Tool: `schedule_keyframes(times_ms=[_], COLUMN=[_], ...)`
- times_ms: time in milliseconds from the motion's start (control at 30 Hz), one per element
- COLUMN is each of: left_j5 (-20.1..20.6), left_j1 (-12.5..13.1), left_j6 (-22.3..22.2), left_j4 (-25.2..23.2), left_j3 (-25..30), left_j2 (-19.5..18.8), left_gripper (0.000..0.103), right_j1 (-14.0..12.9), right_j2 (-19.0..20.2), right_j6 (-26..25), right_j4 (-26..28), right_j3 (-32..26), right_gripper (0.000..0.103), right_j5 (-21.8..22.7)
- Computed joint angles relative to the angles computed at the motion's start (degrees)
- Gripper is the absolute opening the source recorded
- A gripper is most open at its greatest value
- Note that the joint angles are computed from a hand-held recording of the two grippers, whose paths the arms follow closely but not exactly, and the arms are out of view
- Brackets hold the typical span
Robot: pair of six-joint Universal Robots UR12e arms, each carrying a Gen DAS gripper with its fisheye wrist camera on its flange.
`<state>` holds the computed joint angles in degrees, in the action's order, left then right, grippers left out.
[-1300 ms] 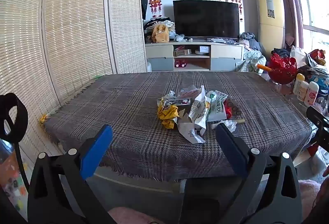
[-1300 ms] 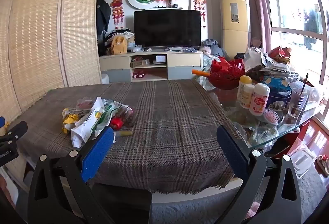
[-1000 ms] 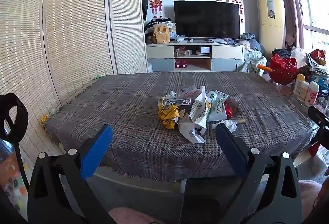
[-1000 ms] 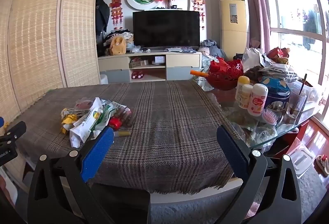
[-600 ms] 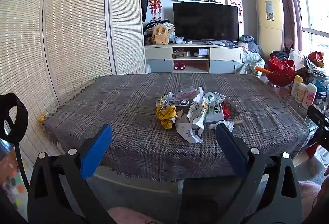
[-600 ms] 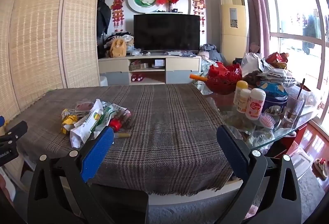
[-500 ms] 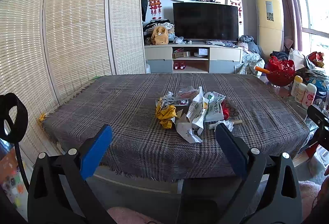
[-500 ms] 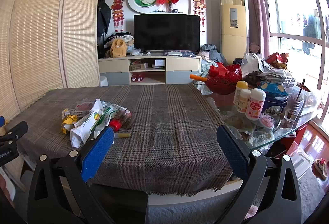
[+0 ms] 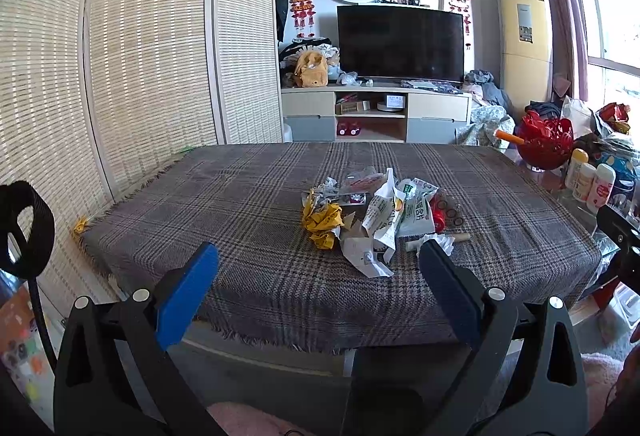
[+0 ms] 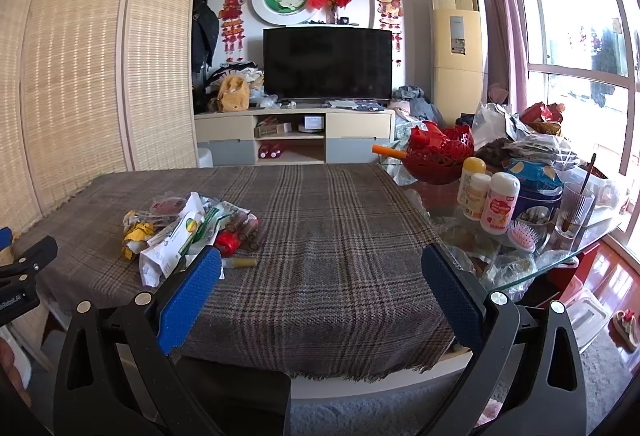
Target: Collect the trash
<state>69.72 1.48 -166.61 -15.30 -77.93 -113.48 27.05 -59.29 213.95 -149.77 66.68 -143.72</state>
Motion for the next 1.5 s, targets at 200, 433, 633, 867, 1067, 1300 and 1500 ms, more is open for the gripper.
schedule_keyframes(times_ms=[200, 433, 633, 867, 1067, 1300, 1500], left_j5=[-0.17, -0.19, -0.41, -0.46, -0.50, -0.15, -0.10], left_j1=[0.11, 0.20, 0.24, 0.28, 0.31, 0.27, 0.36], left_j6=[-0.13, -0.47, -0.43, -0.38, -0.32, -0.51, -0.49], left_j4=[-0.25, 0.07, -0.10, -0.22, -0.28, -0.19, -0.34], left_j3=[0.14, 0.04, 0.10, 0.12, 0.14, 0.11, 0.30], left_j2=[-0.10, -0.07, -0.08, -0.07, -0.08, -0.09, -0.33], left_gripper=[0.095, 0.095, 0.095, 0.095, 0.095, 0.095, 0.095], right_j1=[0.03, 0.02, 0.06, 0.06, -0.02, -0.15, -0.33], right_j2=[0.05, 0.12, 0.14, 0.39, 0.26, 0.19, 0.11], right_j6=[-0.19, -0.40, -0.86, -1.94, -1.42, -0.30, -0.27], right_j4=[-0.08, -0.33, -0.25, -0.43, -0.30, 0.99, 0.17], right_j3=[-0.04, -0.09, -0.11, -0.42, -0.24, -0.23, -0.09], right_gripper=[0.100, 0.100, 0.100, 0.100, 0.100, 0.100, 0.100], right_j5=[0.00, 0.06, 0.09, 0.63, 0.50, 0.18, 1.57])
